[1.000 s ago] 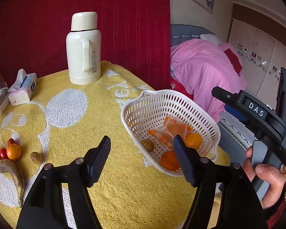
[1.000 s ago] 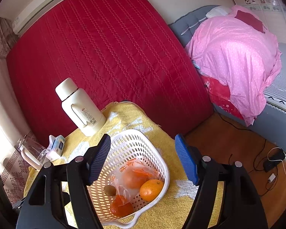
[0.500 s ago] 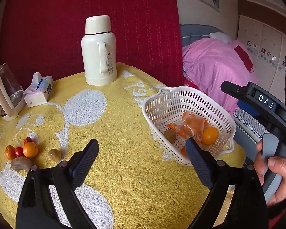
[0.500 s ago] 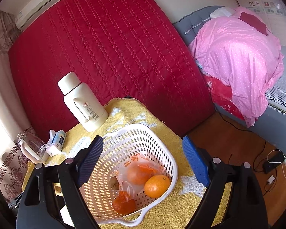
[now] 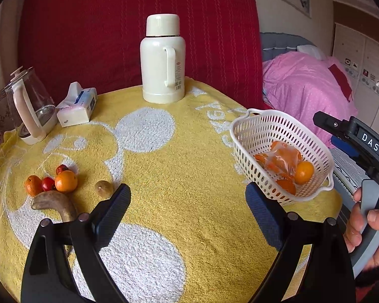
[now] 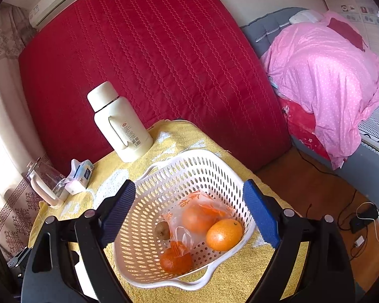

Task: Organize fruits
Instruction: 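Withdraw both grippers from the basket back over the fruit on the table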

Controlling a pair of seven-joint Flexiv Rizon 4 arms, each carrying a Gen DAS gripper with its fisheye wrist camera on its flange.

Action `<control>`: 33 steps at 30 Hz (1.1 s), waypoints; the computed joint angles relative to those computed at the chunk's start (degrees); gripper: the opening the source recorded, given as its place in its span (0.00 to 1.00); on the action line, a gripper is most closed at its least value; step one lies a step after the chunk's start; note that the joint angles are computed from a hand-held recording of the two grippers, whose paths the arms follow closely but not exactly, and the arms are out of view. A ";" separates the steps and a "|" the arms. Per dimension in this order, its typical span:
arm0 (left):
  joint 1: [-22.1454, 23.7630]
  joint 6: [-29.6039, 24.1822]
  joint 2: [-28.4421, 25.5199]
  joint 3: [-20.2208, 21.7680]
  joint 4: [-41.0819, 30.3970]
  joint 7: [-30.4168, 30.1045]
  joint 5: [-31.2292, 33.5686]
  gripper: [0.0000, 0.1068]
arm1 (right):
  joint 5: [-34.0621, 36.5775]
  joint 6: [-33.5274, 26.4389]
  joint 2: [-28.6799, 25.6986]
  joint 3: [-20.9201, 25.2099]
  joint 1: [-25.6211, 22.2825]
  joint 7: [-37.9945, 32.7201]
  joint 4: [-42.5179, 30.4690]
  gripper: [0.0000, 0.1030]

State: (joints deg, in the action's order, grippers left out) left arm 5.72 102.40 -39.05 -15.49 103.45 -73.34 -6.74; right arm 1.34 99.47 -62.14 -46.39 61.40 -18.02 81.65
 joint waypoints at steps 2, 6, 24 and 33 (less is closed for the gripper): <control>0.74 0.53 0.32 -0.05 0.75 -0.44 -0.05 0.86 | -0.68 0.48 -0.08 0.58 -0.37 -0.84 -0.65 0.86; 1.29 0.79 0.94 1.05 1.73 -1.56 -0.48 0.86 | -1.11 0.75 -0.46 0.42 0.04 -2.67 -1.38 0.86; 8.55 3.53 3.62 2.36 7.81 -9.62 -0.78 0.86 | -4.68 1.81 0.36 10.24 -3.87 -13.38 -7.66 0.95; 11.44 4.94 4.13 4.25 9.10 -13.71 -0.49 0.86 | -6.86 0.06 0.25 15.03 -6.01 -16.33 -11.61 0.97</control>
State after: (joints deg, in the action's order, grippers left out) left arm 17.16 107.34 -34.93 -11.25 112.55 -87.05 -7.23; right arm -5.52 99.53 -61.89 -31.35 55.39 -34.35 70.04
